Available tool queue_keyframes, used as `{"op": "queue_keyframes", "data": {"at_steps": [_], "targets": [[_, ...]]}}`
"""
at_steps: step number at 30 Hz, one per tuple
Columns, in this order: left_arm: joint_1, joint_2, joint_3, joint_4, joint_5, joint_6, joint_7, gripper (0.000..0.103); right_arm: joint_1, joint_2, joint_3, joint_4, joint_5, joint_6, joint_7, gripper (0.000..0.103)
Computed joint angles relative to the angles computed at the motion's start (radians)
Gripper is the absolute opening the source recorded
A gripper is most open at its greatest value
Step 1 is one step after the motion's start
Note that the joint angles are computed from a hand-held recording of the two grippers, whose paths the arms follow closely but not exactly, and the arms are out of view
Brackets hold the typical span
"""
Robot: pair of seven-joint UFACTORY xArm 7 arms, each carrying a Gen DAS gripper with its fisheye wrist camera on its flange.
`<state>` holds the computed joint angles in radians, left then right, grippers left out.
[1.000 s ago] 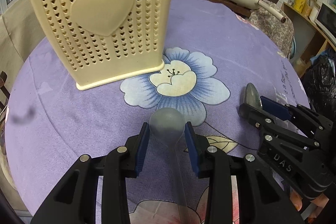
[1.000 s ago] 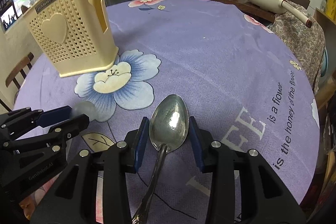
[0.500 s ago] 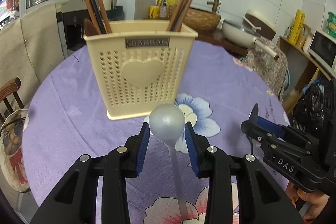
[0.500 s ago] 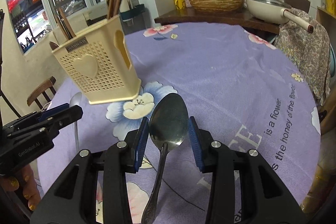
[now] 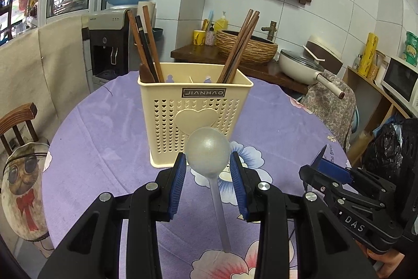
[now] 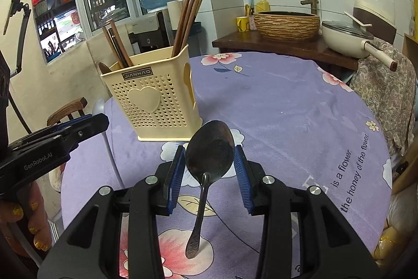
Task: Organize utensils
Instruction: 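Raise both spoons upright and carry them over the cream holder, then lower both spoons into the holder and open both tools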
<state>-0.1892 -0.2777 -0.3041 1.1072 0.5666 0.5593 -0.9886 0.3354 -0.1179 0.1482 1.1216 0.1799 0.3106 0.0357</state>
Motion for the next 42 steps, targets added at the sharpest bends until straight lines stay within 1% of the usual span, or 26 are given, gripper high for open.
{"op": "queue_keyframes", "data": {"at_steps": [8,12,15,18,19,21,23,25,27,28,29,31,32,33,35,37,40,42], "targets": [[0.008,-0.015,0.001,-0.014,-0.001,-0.015,0.0,0.034,-0.003,0.002,0.002,0.004,-0.015,-0.004,0.006,0.038],[0.017,-0.025,0.001,-0.018,0.002,-0.031,-0.001,0.034,0.011,0.013,-0.007,0.024,0.029,-0.009,-0.048,0.038],[0.021,-0.026,0.01,-0.012,-0.011,-0.039,0.025,0.034,0.02,0.032,-0.01,0.055,0.075,-0.012,-0.094,0.038],[0.018,-0.024,0.032,0.002,-0.059,-0.054,0.064,0.034,0.021,0.055,-0.007,0.1,0.102,-0.01,-0.125,0.038],[0.022,-0.025,0.037,0.009,-0.069,-0.058,0.073,0.034,0.019,0.065,-0.003,0.118,0.099,-0.012,-0.127,0.038],[0.045,-0.029,0.028,0.032,-0.05,-0.059,0.067,0.034,0.017,0.084,0.006,0.154,0.081,-0.025,-0.126,0.038],[0.076,-0.027,0.013,0.069,-0.012,-0.059,0.043,0.034,0.016,0.107,0.014,0.198,0.053,-0.044,-0.119,0.038],[0.092,0.001,0.018,0.136,-0.001,-0.061,0.05,0.034,0.017,0.139,0.022,0.262,-0.003,-0.064,-0.092,0.038],[0.109,0.039,0.019,0.208,0.024,-0.053,0.028,0.034,0.024,0.191,0.024,0.36,-0.071,-0.081,-0.052,0.038],[0.118,0.066,0.017,0.255,0.05,-0.041,0.011,0.034,0.034,0.225,0.018,0.423,-0.124,-0.087,-0.015,0.038],[0.116,0.084,0.02,0.285,0.07,-0.031,0.001,0.034,0.045,0.252,0.008,0.474,-0.176,-0.086,0.021,0.038],[0.118,0.148,0.017,0.388,0.155,0.01,-0.045,0.034,0.108,0.335,-0.06,0.619,-0.361,-0.094,0.163,0.038],[0.111,0.18,0.02,0.433,0.187,0.03,-0.057,0.034,0.134,0.38,-0.09,0.693,-0.426,-0.085,0.208,0.038],[0.102,0.205,0.026,0.468,0.213,0.047,-0.072,0.034,0.151,0.422,-0.108,0.762,-0.46,-0.069,0.234,0.038],[0.082,0.236,0.046,0.502,0.247,0.059,-0.1,0.034,0.166,0.497,-0.12,0.873,-0.478,-0.033,0.254,0.038],[0.059,0.266,0.066,0.52,0.299,0.073,-0.128,0.034,0.176,0.532,-0.13,0.909,-0.485,-0.017,0.266,0.038],[0.025,0.281,0.103,0.495,0.371,0.073,-0.191,0.034,0.191,0.565,-0.152,0.913,-0.502,-0.02,0.295,0.038],[0.005,0.274,0.13,0.458,0.382,0.059,-0.22,0.034,0.195,0.576,-0.157,0.891,-0.508,-0.031,0.306,0.038]]}}
